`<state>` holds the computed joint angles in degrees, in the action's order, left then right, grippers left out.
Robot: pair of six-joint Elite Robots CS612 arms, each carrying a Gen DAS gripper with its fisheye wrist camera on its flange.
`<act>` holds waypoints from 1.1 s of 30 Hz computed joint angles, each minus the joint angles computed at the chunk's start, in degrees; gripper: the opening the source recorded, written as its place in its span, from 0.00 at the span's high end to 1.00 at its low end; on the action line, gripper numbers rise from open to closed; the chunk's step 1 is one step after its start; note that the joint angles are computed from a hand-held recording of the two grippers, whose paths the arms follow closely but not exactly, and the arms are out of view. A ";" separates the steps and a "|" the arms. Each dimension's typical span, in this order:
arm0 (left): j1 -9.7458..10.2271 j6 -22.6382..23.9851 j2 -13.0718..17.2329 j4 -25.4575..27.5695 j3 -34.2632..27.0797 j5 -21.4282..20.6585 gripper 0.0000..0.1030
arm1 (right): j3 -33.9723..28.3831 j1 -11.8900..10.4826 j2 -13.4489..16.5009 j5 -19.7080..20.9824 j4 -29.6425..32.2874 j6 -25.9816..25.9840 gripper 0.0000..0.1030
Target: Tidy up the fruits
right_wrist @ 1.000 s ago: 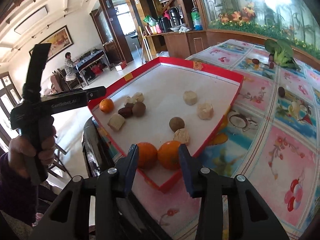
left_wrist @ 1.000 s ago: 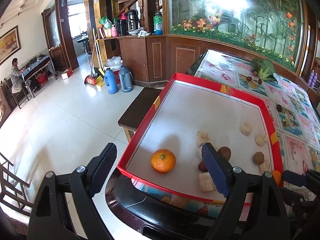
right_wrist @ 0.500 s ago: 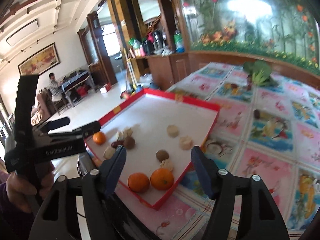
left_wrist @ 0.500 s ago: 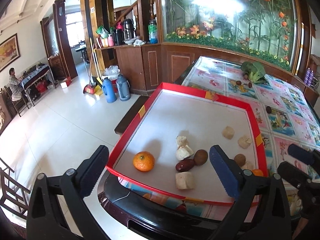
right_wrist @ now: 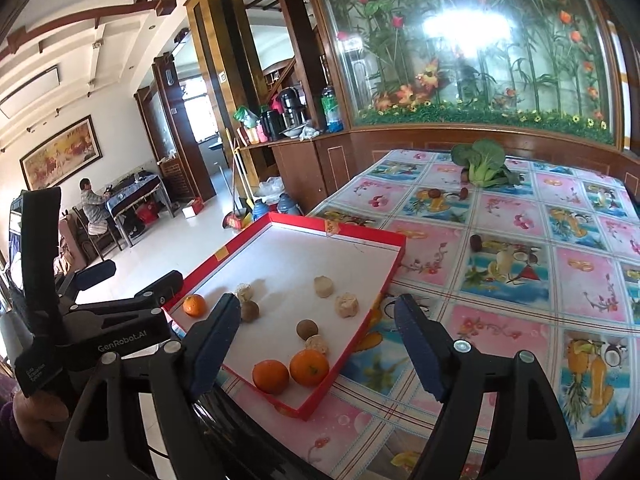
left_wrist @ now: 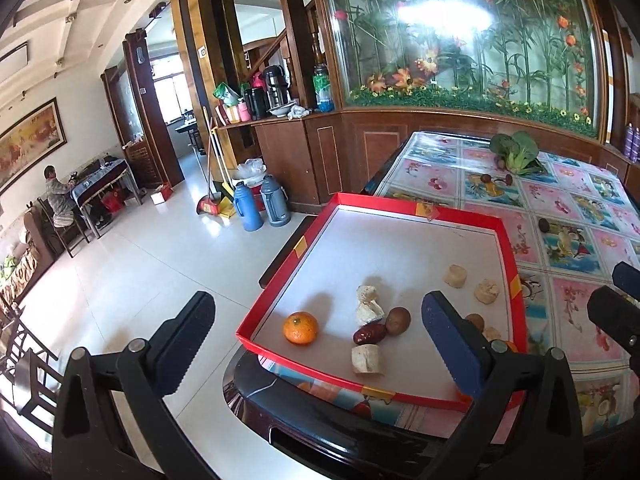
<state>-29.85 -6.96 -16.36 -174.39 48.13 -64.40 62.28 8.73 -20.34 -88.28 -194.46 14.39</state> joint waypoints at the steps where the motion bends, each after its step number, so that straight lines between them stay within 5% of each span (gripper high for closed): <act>1: -0.08 -0.14 -0.15 -0.24 0.28 0.35 0.00 | 0.09 -0.01 -0.03 -0.04 -0.25 -0.06 0.23; 19: -1.94 0.87 -4.73 -7.77 9.71 3.60 0.00 | 5.50 0.83 -2.16 -2.27 -8.68 -0.72 0.21; 33: -2.22 2.40 -5.70 -9.00 11.49 3.30 0.00 | 3.75 1.27 -1.45 -2.88 -6.17 -0.74 0.21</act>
